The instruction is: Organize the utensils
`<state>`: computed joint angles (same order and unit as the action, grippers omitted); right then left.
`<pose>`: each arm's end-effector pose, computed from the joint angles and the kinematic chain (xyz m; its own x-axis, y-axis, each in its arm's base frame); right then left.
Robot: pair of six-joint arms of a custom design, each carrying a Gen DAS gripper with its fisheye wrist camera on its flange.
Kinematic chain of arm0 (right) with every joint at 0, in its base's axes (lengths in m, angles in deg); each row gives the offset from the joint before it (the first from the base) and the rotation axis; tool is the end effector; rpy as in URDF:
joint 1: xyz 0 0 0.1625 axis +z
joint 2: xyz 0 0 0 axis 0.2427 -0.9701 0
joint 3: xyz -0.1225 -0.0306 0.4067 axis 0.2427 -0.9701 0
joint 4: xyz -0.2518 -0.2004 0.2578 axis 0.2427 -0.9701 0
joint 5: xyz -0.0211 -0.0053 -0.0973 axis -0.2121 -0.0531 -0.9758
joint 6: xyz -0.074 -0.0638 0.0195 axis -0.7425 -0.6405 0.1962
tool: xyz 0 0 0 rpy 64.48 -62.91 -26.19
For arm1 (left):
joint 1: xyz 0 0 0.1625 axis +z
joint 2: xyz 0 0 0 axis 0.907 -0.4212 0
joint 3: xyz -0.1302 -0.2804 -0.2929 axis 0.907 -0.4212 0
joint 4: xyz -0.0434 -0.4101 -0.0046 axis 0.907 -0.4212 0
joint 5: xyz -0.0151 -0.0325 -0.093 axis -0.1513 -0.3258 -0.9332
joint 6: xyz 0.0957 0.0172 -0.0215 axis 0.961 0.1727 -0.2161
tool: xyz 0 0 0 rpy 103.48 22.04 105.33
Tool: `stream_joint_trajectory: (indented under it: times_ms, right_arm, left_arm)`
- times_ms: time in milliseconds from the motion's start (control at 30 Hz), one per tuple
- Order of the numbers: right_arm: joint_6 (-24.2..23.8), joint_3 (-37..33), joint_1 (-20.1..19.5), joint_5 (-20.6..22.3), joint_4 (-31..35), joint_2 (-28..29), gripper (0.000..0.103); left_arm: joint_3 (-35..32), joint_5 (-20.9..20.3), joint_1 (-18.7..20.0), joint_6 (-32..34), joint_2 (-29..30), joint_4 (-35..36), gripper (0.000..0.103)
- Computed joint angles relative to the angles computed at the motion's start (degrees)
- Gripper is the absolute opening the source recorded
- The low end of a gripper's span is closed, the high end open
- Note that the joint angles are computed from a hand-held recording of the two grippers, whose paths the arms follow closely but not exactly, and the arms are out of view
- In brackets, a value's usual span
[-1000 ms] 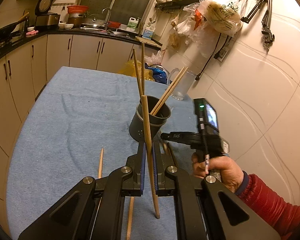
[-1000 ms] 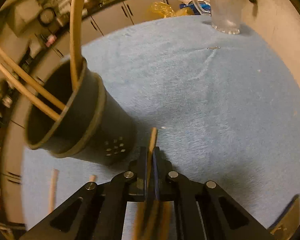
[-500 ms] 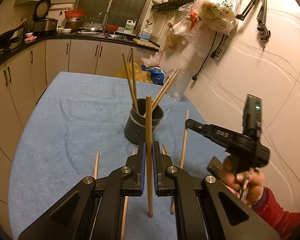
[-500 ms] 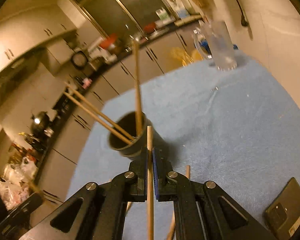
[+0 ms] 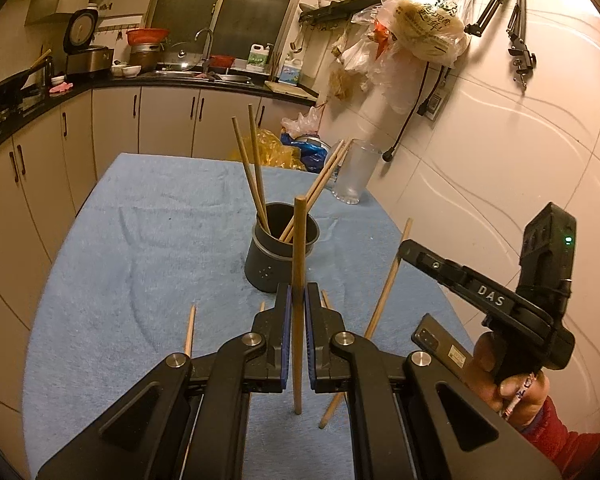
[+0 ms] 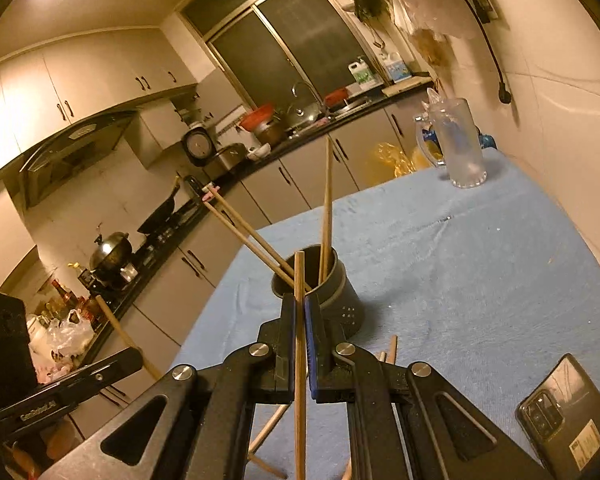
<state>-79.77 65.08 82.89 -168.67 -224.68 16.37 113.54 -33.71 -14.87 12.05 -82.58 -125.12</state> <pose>0.1870 -0.6451 0.3174 -0.9682 0.0511 0.2448 -0.2017 0.4189 -0.8853 -0.3795 -0.7157 0.1840 -0.7442 0.5716 -0.3457 0.6680 0.6343 -0.3891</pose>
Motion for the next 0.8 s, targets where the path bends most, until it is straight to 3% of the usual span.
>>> stream_joint_trajectory:
  times_ms: [800]
  right_arm:
    - [-3.2, 1.9, 1.8, -0.3, -4.3, -1.1, 0.000]
  left_arm:
    - [-0.1, -0.1, -0.5, 0.5, -0.1, -0.8, 0.006]
